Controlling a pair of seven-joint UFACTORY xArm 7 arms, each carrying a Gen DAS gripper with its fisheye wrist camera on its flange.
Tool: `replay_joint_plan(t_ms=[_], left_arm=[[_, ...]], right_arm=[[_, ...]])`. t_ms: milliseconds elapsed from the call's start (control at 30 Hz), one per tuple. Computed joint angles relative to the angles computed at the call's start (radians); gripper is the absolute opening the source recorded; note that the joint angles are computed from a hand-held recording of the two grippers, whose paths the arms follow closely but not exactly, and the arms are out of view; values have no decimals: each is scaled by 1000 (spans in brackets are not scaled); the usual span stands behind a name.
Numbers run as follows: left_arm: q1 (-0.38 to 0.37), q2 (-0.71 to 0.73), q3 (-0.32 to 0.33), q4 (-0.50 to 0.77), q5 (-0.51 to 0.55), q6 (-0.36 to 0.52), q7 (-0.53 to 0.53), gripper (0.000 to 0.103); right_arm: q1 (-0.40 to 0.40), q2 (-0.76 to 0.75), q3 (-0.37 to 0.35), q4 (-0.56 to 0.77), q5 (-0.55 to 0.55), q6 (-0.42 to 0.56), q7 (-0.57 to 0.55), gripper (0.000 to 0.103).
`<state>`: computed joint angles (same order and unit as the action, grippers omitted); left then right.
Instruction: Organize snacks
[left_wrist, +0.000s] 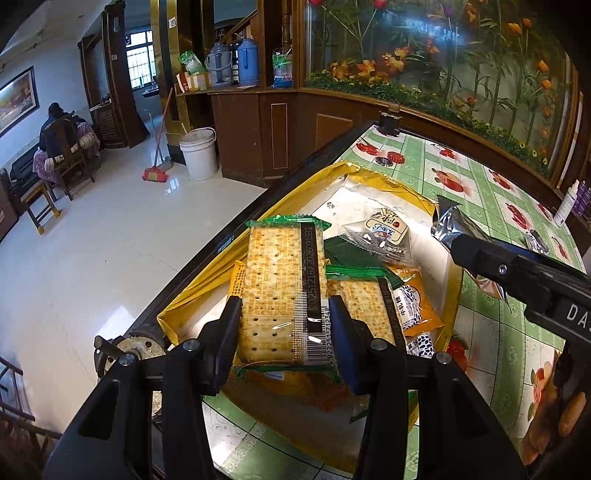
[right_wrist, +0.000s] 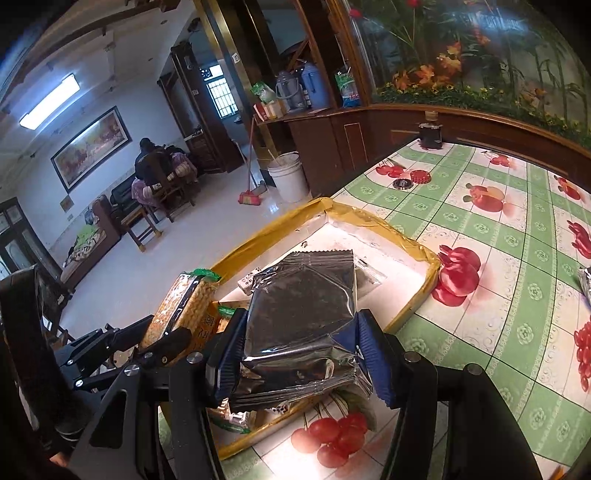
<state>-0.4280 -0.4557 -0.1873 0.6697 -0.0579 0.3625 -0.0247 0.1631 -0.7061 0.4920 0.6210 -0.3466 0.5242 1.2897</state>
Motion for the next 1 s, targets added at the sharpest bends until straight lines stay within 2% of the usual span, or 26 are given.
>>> replay_joint_plan(t_ms=[300, 467, 500, 567, 800, 1000], left_arm=[[51, 81, -48, 69, 75, 2, -62, 46], [67, 151, -68, 139, 134, 39, -113, 49], [61, 160, -64, 147, 134, 47, -112, 50], [56, 165, -63, 152, 142, 59, -119, 64], [31, 124, -36, 127, 113, 39, -102, 70], [19, 80, -31, 109, 84, 40, -83, 75]], right_arm=[[-31, 72, -18, 10, -27, -47, -13, 60], [-42, 108, -44, -1, -27, -80, -11, 60], [-43, 113, -47, 0, -26, -79, -12, 62], [-39, 116, -56, -2, -20, -77, -10, 62], [-23, 37, -63, -46, 4, -78, 1, 62], [5, -78, -55, -91, 47, -17, 11, 62]])
